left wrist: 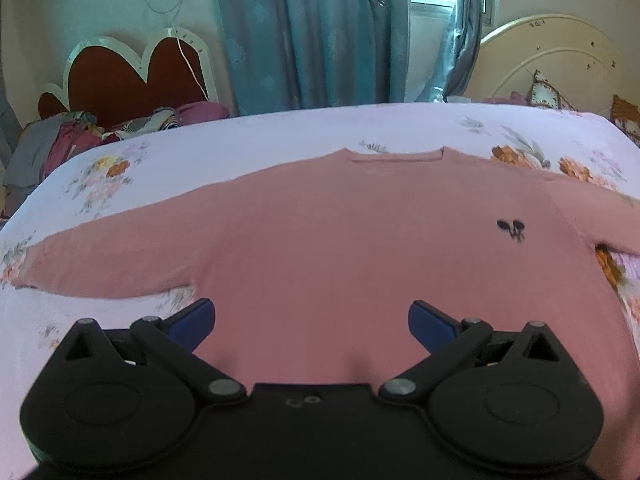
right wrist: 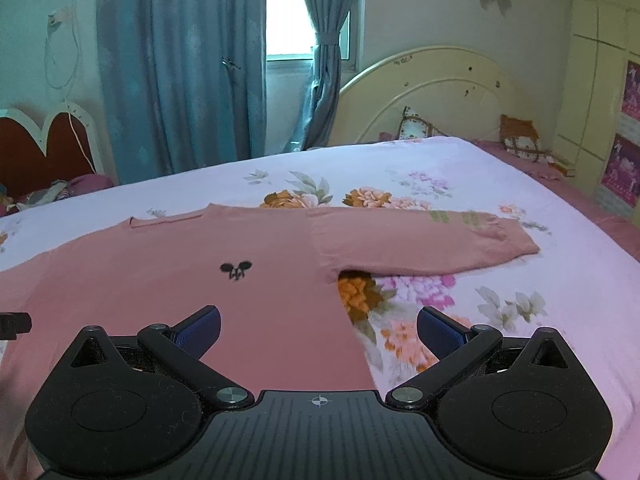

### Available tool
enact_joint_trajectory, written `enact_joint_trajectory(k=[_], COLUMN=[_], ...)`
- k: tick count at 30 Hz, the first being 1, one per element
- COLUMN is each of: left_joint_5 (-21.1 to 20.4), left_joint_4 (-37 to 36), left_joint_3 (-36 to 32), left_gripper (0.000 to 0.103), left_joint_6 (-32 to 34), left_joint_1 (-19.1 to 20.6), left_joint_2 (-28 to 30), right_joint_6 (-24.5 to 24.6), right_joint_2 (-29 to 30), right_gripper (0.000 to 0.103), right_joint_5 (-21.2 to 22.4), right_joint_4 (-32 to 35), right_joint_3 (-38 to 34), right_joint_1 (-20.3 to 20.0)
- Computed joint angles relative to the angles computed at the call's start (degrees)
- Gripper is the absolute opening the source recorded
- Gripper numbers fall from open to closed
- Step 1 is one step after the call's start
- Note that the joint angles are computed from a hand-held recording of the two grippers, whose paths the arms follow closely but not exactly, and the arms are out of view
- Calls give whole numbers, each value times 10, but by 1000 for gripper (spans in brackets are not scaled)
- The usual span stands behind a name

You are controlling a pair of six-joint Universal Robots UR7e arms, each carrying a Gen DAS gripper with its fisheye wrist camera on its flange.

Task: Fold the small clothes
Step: 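Move both tools toward the sweater, right tool toward a sleeve cuff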

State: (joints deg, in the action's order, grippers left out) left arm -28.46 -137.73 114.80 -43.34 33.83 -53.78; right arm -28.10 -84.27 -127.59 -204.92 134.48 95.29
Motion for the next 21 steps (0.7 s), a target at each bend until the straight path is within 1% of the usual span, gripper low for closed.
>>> enact_joint_trajectory(k=[4, 7, 11, 15, 18, 21], left_joint_5=[8, 3, 7, 5, 0, -4], left_joint_4=[-11, -30, -29, -38, -41, -50], left_joint_3=[-41, -73, -124, -170, -208, -239], left_gripper=[103, 103, 103, 103, 103, 103], left_joint_6=[3, 20, 31, 49, 65, 86], left_joint_1=[9, 19, 29, 38, 44, 48], left_joint_2=[39, 71, 122, 171, 207, 237], right_joint_6=[-24, -42, -55, -70, -80, -78], right_joint_2=[-2, -2, -4, 6, 16, 23], right_gripper=[103, 103, 103, 103, 103, 103], right_joint_5=[44, 75, 114, 142, 151, 154], right_joint_4=[32, 53, 77, 83, 83, 89], right_joint_3=[-37, -64, -94, -126, -151, -173], right_joint_1=[-39, -71, -118, -164, -195, -222])
